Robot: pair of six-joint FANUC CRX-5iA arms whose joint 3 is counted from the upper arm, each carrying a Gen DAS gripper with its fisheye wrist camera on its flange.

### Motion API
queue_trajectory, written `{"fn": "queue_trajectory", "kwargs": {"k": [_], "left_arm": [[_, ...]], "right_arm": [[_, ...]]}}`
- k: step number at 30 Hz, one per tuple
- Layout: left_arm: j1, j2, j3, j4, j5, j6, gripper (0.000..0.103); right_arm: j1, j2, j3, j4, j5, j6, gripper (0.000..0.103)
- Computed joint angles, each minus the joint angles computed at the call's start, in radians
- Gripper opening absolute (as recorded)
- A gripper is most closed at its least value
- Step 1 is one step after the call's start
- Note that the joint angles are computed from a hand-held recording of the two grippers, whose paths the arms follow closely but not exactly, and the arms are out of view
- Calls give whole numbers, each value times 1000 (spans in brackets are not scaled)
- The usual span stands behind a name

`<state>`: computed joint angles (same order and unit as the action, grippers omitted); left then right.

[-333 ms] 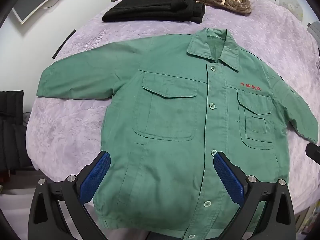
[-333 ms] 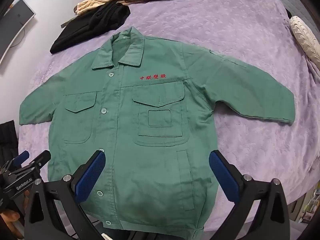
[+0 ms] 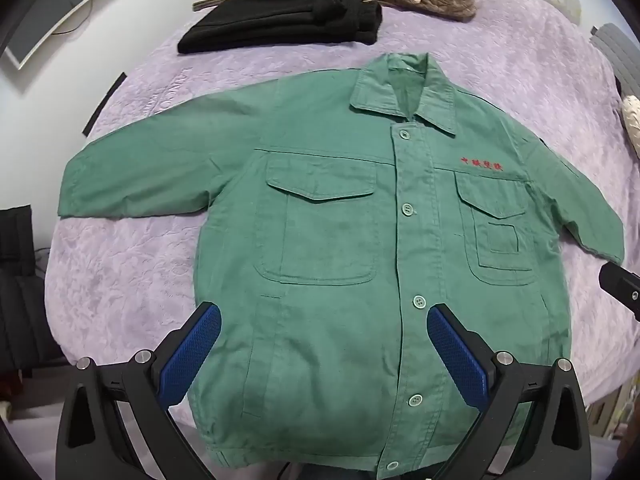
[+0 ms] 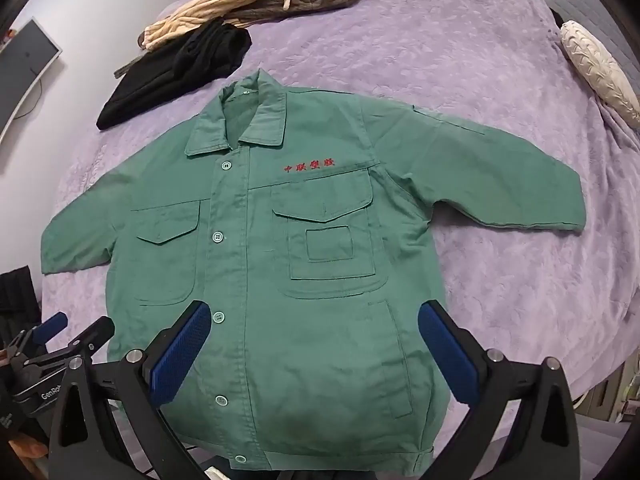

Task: Fold small clothes

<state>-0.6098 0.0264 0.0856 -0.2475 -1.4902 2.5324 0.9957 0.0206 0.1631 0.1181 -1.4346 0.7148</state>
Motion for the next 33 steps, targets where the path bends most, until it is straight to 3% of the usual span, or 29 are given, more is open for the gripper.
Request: {"fn": "queue_trajectory", "kwargs": {"k": [4, 9, 33], "left_arm": [[-28, 19, 44, -51, -40, -8, 103], [2, -16, 2, -16, 5, -32, 103], [1, -17, 3, -20, -19, 17, 103]], "right_arm": [[6, 4, 4, 6, -6, -10, 103], [18, 17, 16, 13, -21, -14, 103], [17, 40, 38, -1, -42, 1, 103]]}}
